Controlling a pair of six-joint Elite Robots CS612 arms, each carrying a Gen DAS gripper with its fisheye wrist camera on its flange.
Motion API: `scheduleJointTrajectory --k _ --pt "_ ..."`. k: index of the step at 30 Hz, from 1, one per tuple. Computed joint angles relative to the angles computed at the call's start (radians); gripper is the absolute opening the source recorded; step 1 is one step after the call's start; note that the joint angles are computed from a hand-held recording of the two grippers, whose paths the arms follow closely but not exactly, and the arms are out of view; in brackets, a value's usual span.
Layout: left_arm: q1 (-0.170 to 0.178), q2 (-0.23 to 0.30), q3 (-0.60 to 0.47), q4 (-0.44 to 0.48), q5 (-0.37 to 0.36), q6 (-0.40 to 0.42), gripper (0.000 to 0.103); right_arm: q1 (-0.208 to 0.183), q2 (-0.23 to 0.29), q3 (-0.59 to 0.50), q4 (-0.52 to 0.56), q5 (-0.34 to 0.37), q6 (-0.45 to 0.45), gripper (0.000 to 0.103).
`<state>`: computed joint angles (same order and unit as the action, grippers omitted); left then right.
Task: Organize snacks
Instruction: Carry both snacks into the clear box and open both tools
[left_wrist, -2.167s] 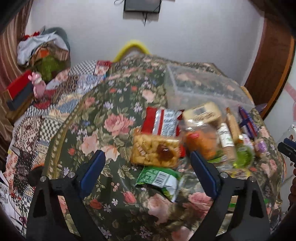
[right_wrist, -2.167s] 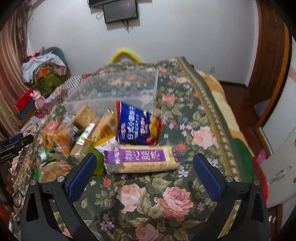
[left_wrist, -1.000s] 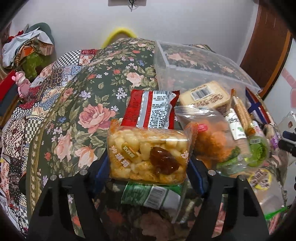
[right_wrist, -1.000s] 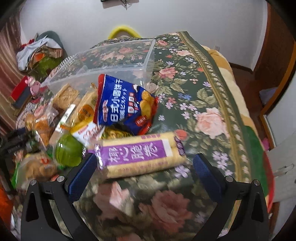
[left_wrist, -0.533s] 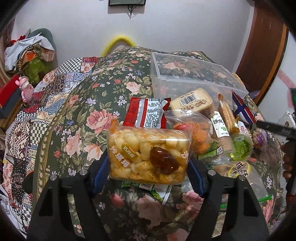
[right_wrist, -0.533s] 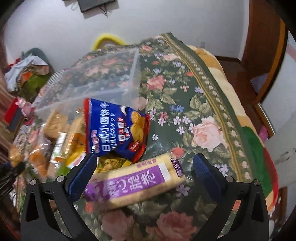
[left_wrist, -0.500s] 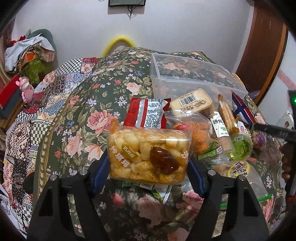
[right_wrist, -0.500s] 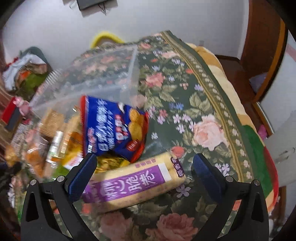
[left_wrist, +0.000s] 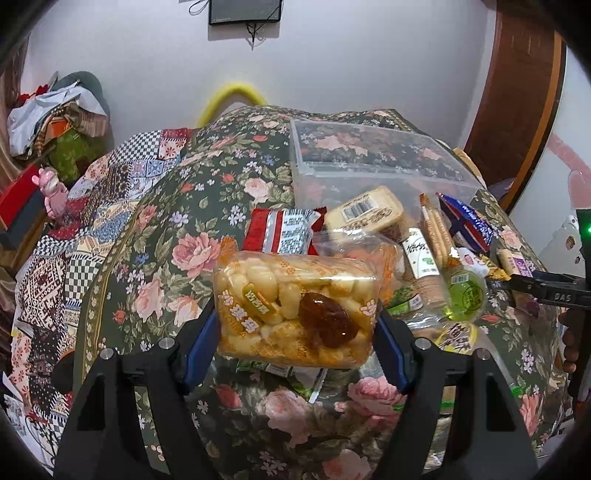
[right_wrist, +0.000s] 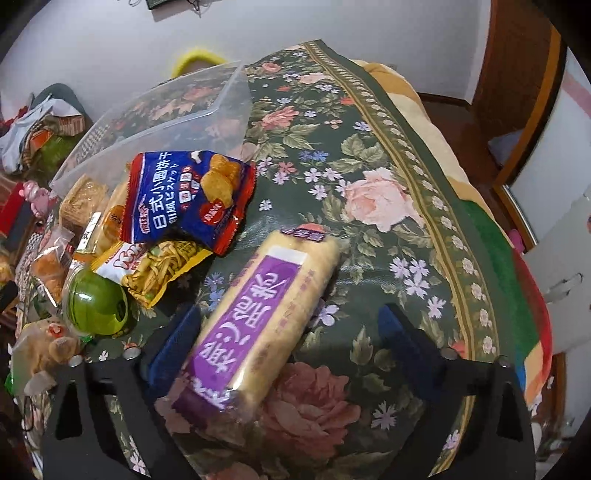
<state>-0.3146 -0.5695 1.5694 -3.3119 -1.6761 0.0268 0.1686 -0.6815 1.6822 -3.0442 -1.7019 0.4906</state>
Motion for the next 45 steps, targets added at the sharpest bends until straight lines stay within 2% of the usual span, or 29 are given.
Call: scheduleJointTrajectory --k 5,7,10,20,28,32,38,45 --pt "-0.003 -0.005 -0.004 -0.011 -0.002 -0.004 0.075 0.006 0.009 -0.014 -0.003 -0.013 -0.020 0.067" --pt "-0.004 -0.006 -0.007 -0.016 -0.004 -0.009 0.075 0.006 0.013 -0.019 -0.005 -0.026 -0.032 0.049" --pt "-0.008 -0.007 -0.013 -0.023 -0.006 -0.014 0.075 0.004 0.015 -0.018 -0.014 -0.039 -0.040 0.041" --pt "-0.024 0.001 -0.077 -0.001 -0.012 -0.003 0.075 -0.003 -0.001 0.004 -0.092 -0.049 -0.052 0.041" --pt "-0.033 0.019 -0.165 0.046 -0.021 -0.015 0.075 -0.006 -0.007 -0.038 -0.189 -0.052 -0.102 0.041" --pt "-0.040 0.031 -0.212 0.082 -0.011 -0.004 0.075 -0.003 0.007 -0.083 -0.221 -0.048 -0.136 0.041" --pt "-0.044 0.058 -0.290 0.155 -0.036 -0.017 0.075 0.000 0.032 -0.144 -0.256 -0.015 -0.165 0.041" --pt "-0.050 0.110 -0.404 0.276 -0.024 -0.033 0.075 0.000 0.077 -0.240 -0.217 0.029 -0.197 0.041"
